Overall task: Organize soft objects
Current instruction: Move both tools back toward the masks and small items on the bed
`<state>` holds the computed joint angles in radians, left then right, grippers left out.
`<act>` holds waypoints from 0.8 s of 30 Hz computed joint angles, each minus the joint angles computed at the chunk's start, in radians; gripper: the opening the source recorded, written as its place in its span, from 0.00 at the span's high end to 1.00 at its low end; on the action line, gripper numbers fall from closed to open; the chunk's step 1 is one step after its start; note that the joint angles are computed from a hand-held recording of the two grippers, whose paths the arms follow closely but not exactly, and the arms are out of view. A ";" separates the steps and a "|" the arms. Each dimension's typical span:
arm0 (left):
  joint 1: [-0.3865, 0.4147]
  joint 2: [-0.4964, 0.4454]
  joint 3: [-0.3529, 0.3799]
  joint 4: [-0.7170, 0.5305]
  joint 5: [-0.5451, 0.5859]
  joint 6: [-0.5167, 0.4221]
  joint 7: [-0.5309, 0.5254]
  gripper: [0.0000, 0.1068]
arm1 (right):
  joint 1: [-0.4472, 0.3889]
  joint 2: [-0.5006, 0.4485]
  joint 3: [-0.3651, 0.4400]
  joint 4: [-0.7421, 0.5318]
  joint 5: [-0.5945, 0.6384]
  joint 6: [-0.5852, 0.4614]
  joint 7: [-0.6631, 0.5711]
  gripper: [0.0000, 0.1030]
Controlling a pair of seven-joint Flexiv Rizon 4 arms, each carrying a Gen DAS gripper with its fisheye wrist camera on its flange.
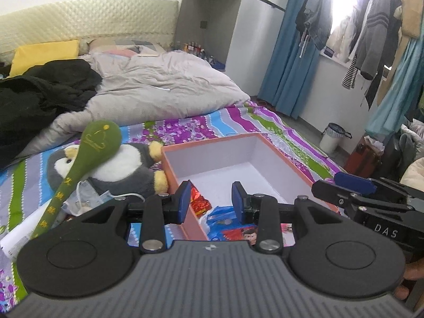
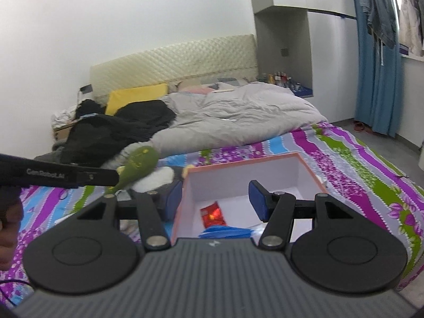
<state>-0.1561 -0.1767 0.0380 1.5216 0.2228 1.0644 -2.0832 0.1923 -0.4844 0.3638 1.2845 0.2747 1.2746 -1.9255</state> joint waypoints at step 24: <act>0.081 0.264 -0.049 0.322 0.115 0.016 -0.220 0.62 | 0.027 0.111 0.057 0.177 0.133 0.009 -0.081 0.43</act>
